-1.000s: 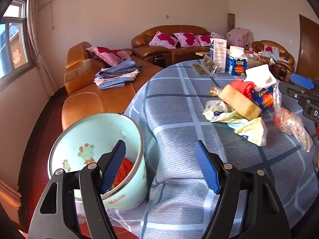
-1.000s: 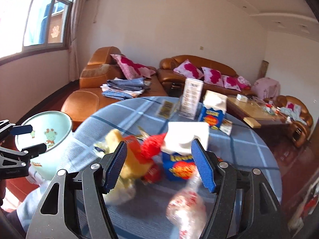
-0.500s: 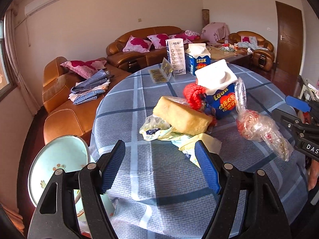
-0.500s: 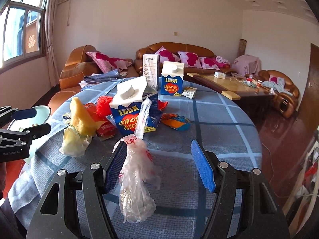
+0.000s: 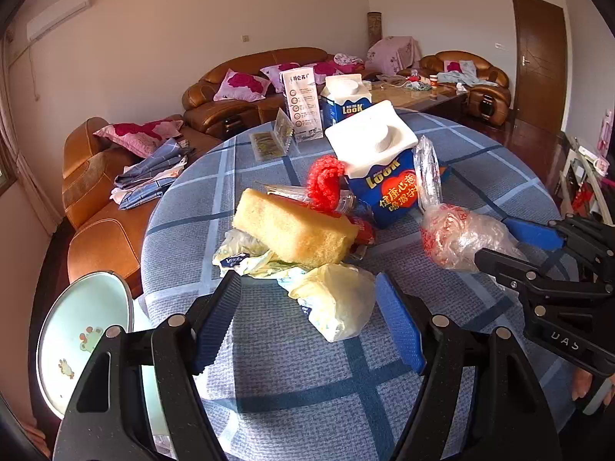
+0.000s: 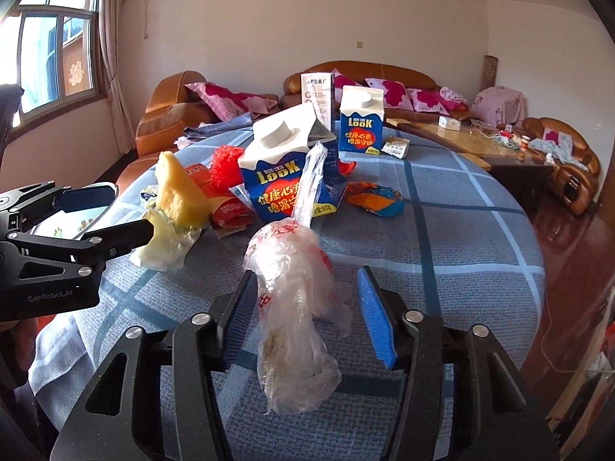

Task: Collect trash
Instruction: 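Grasp the clear bag with the right tool while the left tool grasps a pale yellow bag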

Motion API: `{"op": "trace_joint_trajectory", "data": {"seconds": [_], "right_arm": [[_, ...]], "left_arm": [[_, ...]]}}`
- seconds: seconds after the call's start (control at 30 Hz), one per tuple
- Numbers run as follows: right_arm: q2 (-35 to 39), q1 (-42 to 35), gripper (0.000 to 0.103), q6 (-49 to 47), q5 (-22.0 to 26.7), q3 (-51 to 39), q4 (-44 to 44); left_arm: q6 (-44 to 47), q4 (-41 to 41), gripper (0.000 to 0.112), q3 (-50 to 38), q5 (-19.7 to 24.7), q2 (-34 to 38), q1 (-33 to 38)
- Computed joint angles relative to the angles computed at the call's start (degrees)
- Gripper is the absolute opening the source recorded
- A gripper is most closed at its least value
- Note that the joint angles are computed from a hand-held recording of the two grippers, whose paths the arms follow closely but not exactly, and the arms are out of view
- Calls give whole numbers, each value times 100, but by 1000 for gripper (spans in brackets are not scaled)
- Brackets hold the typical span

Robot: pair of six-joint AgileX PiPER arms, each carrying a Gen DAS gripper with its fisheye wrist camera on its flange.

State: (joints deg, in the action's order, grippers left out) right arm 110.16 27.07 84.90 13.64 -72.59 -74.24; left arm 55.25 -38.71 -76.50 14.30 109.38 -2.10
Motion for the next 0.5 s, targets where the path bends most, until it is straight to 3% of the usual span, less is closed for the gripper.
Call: {"op": "trace_joint_trajectory", "data": {"seconds": [0.1, 0.17, 0.23, 0.27, 0.5], "right_arm": [[13, -13, 26, -162, -71, 1, 134], [-28, -18, 22, -91, -164, 64, 45], [-93, -1, 21, 414, -172, 165, -455], [-120, -3, 21, 677, -196, 208, -697], [-357, 24, 20, 2586, -148, 535, -2474]], "left_arm": [[-193, 271, 70, -108, -59, 199, -74], [-276, 362, 56, -269, 219, 346, -23], [36, 63, 29, -389, 582, 425, 79], [195, -91, 24, -437, 755, 448, 134], [1059, -891, 14, -99, 985, 33, 458]]}}
